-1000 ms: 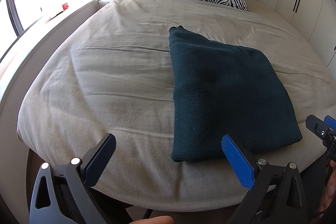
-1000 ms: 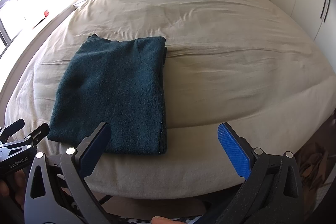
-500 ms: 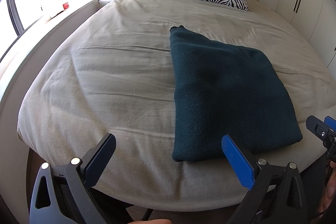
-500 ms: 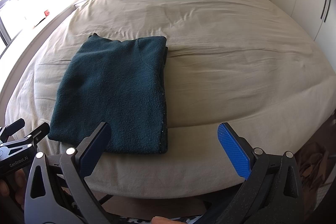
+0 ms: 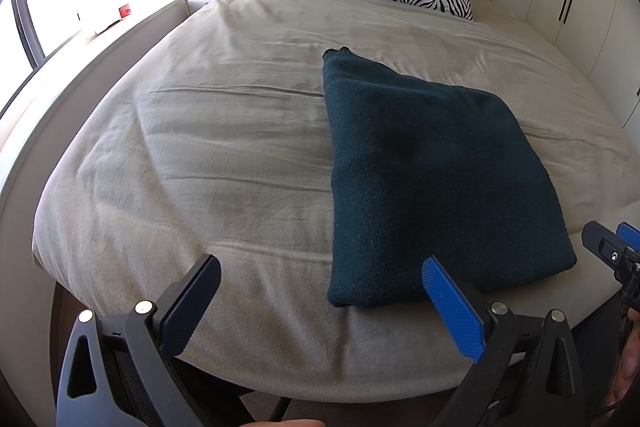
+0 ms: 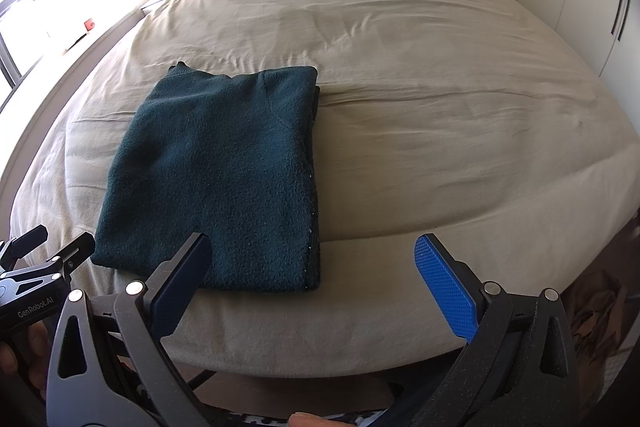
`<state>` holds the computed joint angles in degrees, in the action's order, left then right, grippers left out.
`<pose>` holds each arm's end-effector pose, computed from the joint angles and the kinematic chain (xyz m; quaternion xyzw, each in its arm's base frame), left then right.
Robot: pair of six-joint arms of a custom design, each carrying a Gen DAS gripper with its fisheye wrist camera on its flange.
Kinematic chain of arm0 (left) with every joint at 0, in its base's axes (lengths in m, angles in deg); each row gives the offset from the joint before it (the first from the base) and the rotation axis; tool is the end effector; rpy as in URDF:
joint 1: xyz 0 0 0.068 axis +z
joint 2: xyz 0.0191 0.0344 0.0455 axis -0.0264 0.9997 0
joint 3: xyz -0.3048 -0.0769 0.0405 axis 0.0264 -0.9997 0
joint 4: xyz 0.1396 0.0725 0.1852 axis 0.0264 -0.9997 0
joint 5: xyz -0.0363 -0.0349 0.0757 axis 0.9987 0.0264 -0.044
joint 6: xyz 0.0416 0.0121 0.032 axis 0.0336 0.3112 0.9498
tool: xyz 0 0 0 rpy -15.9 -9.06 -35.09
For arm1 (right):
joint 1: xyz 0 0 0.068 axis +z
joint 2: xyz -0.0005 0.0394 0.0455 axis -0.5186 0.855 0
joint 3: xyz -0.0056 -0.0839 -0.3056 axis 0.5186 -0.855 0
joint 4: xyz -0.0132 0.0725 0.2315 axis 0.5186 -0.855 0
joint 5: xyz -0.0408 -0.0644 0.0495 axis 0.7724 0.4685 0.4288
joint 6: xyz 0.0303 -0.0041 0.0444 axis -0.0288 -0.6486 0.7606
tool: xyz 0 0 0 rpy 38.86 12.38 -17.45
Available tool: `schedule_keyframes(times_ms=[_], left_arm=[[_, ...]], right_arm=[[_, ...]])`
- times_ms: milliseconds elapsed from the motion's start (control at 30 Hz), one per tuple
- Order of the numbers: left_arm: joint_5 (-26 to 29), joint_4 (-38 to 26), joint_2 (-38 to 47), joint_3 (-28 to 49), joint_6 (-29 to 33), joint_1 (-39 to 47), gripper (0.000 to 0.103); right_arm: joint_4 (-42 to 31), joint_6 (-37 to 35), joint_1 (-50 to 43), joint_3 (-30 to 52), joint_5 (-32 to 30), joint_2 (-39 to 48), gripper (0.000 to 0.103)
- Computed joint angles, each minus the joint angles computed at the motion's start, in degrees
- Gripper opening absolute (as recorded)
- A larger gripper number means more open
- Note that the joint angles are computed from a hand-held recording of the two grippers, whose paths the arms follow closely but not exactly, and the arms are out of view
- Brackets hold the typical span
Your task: Fold small clothes
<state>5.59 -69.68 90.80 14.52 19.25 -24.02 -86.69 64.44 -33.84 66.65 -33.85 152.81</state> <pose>0.3125 -0.1213 0.2335 -0.0004 0.9572 0.0021 0.2896 0.2148 -0.0090 0.3043 0.0508 0.9585 0.0129 0.2801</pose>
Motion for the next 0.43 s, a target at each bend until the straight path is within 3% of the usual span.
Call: schedule_keyframes(times_ms=[433], left_arm=[[-2.0,1.5,0.1,-0.9,0.5,-0.8,0.103]], right_arm=[[0.1,-0.9,-1.6,-0.7,-1.3,0.2,0.103]])
